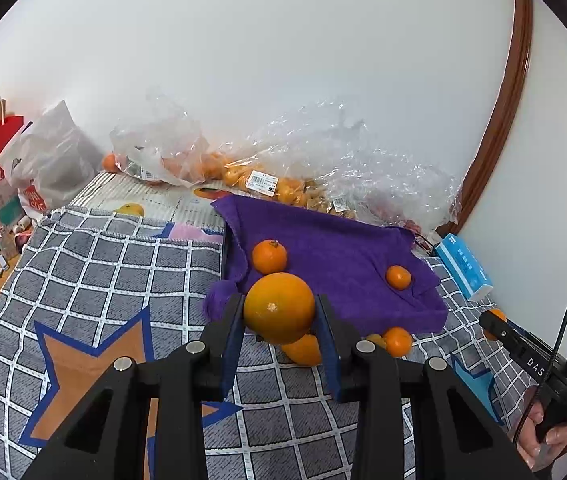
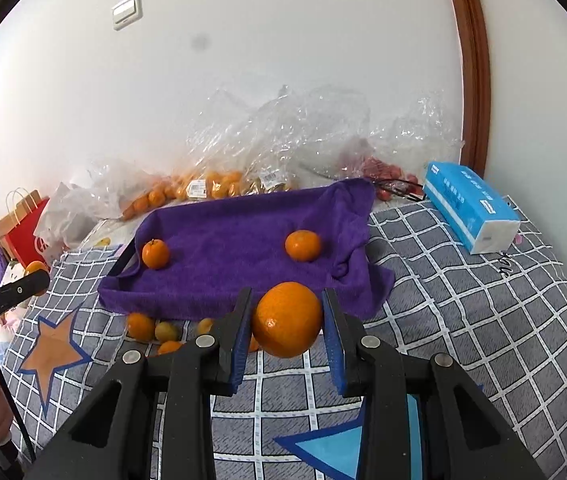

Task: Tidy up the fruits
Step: 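Lift both held oranges and carry them toward the purple towel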

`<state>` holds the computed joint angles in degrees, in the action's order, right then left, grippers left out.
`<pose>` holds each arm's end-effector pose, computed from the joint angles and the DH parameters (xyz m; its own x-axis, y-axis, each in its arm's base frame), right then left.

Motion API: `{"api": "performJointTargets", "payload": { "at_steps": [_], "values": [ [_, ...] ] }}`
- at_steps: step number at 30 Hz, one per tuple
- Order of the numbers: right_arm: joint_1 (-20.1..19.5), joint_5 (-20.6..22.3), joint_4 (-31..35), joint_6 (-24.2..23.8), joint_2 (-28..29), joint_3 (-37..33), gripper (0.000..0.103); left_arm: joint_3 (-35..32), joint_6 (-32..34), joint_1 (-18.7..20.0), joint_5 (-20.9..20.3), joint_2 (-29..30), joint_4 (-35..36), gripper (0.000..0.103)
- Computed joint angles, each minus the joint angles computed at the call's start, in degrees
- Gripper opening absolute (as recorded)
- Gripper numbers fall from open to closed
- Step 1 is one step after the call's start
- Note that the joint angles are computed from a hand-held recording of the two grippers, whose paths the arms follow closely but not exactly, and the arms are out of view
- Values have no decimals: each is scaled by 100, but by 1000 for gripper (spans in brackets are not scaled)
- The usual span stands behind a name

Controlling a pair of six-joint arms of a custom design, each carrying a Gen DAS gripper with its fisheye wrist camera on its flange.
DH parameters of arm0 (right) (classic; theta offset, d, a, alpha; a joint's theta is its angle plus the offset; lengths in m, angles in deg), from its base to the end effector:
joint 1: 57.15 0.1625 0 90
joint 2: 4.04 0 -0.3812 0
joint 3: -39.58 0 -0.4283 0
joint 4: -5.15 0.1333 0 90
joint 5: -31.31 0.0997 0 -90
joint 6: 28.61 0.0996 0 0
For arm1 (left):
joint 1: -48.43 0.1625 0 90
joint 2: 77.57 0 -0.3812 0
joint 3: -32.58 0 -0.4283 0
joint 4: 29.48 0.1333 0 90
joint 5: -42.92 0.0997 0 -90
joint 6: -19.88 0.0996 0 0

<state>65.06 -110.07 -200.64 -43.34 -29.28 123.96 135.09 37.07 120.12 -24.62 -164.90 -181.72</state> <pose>0.4047 -0.5384 0.0065 -0.7727 0.0940 0.6278 -0.5061 0.5057 -0.6987 -0.0153 -0.5916 0.4414 -0.8589 0.2148 -0.4650 0.4897 0.6105 -0.6224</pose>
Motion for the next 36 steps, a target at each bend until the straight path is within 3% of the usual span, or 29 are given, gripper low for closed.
{"api": "performJointTargets", "payload": {
  "at_steps": [16,29,34,36],
  "values": [
    [-17,150,109,-383,190,-602,33,-462,19,-42,-40,451,-92,33],
    [-242,376,608,-587,503,-1497,33,-1368,-146,106,-119,1377,-85,33],
    [-458,625,768,-455,611,-1698,33,-1619,-214,350,-493,1699,-157,33],
    [-575,918,487,-454,624,-1613,33,-1702,-302,444,-542,1800,-85,33]
  ]
}}
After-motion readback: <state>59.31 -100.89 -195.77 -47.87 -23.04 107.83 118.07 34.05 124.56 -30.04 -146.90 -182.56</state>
